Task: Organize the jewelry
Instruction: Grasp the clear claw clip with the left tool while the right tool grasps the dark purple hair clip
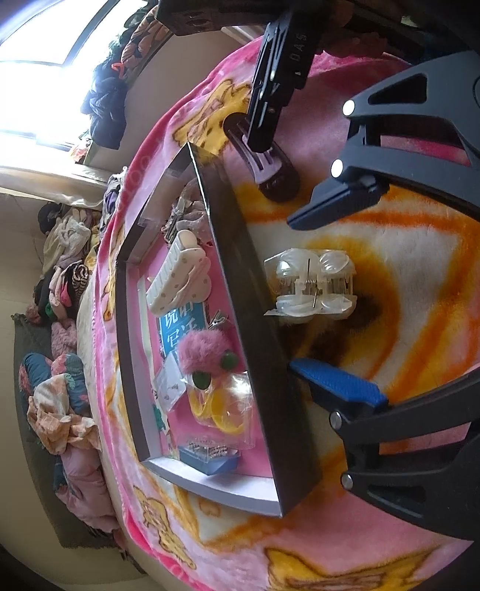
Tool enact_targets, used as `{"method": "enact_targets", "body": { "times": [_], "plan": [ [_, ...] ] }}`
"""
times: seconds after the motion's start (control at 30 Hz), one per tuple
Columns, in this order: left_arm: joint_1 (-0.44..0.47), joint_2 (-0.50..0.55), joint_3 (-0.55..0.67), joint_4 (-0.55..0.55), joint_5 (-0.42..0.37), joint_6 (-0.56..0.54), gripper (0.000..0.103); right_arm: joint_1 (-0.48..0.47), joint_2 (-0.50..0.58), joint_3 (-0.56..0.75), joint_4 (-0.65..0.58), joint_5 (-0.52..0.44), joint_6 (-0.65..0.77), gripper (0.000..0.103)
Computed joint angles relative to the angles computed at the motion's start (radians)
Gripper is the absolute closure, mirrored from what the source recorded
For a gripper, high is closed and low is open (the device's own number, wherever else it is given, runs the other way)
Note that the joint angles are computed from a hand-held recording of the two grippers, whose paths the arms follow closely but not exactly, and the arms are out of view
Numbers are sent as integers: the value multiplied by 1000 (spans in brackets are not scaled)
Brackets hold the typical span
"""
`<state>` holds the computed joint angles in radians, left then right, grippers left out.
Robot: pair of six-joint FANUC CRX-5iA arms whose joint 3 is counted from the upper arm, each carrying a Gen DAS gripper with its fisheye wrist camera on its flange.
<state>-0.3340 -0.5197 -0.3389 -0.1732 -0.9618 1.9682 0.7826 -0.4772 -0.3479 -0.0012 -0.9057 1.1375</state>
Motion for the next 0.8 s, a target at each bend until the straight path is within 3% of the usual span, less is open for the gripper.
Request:
{"method": "enact_targets", "body": {
  "times": [0.13,0.3,0.8],
  "plan": [
    [1,3,2,2,-2,-3,51,17,-10,6,-13,8,25,72],
    [4,4,0,14,-4,-19,71,58,-21,4,13,26,31,85],
    [-2,-27,8,14,-15,-36,72,121,-76,-4,98,40,-36,96]
  ]
}}
